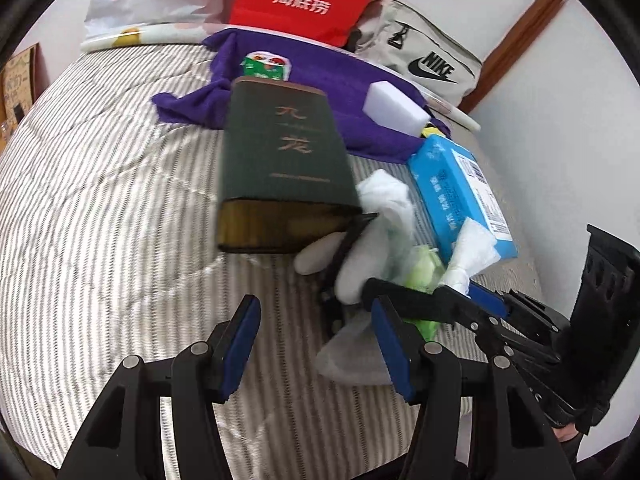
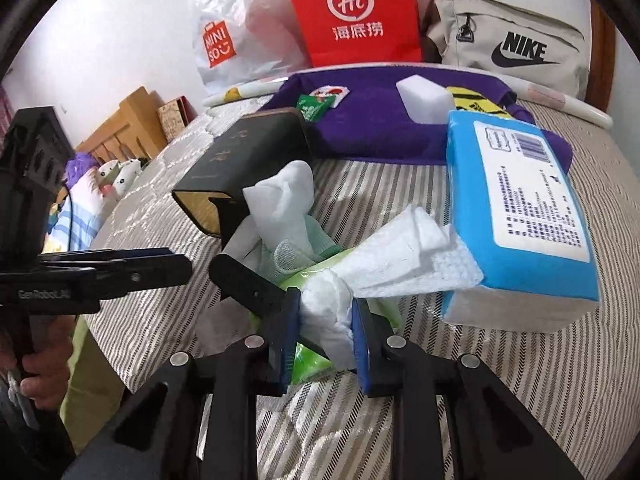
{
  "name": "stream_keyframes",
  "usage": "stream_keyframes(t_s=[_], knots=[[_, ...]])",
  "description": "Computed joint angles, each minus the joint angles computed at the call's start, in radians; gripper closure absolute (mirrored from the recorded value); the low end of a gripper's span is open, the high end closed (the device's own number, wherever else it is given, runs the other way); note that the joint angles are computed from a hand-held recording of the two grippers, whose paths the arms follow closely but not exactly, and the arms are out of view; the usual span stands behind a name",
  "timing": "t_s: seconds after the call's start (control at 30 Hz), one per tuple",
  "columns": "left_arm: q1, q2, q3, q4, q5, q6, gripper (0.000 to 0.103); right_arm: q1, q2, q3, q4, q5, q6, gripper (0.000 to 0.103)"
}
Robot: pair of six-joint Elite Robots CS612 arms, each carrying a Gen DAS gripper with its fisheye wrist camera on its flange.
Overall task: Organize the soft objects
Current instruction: 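Grasp the white glove with left tool while right tool grasps the white tissue, then lift and carry glove toward purple towel with left tool while right tool carries tissue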
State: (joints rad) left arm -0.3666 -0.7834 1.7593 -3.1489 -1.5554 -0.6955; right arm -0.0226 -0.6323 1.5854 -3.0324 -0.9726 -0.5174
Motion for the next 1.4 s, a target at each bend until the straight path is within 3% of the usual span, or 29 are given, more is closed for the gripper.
stream_keyframes(t_s=[0.33, 0.5, 0.63, 0.7, 0.87, 1.4], knots=[[-0.019, 0.028, -0.047, -0.023, 0.085, 0.018, 0.05, -0.049, -0.033, 0.064, -0.063, 0.065, -0.053, 0.079], [-0.013, 0.05, -0.063, -0.057, 0.093, 0.008, 0.067, -0.068, -0.029, 0.078, -0.078, 0.047, -0.078, 0.079], [-0.009, 0.069, -0.067, -0.102, 0.07, -0.001, 0.07, -0.086, -0.026, 0.09, -0.071, 0.035, -0.112, 0.079], [-0.01, 0.074, -0.064, -0.124, 0.067, 0.003, 0.083, -0.094, -0.025, 0.093, -0.054, 0.027, -0.12, 0.079], [-0.014, 0.068, -0.054, -0.126, 0.079, -0.011, 0.091, -0.101, -0.019, 0.089, -0.028, 0.005, -0.106, 0.079], [0.005, 0.013, 0.052, -0.204, 0.038, -0.112, 0.093, -0.096, -0.018, 0.094, -0.012, -0.001, -0.117, 0.079]])
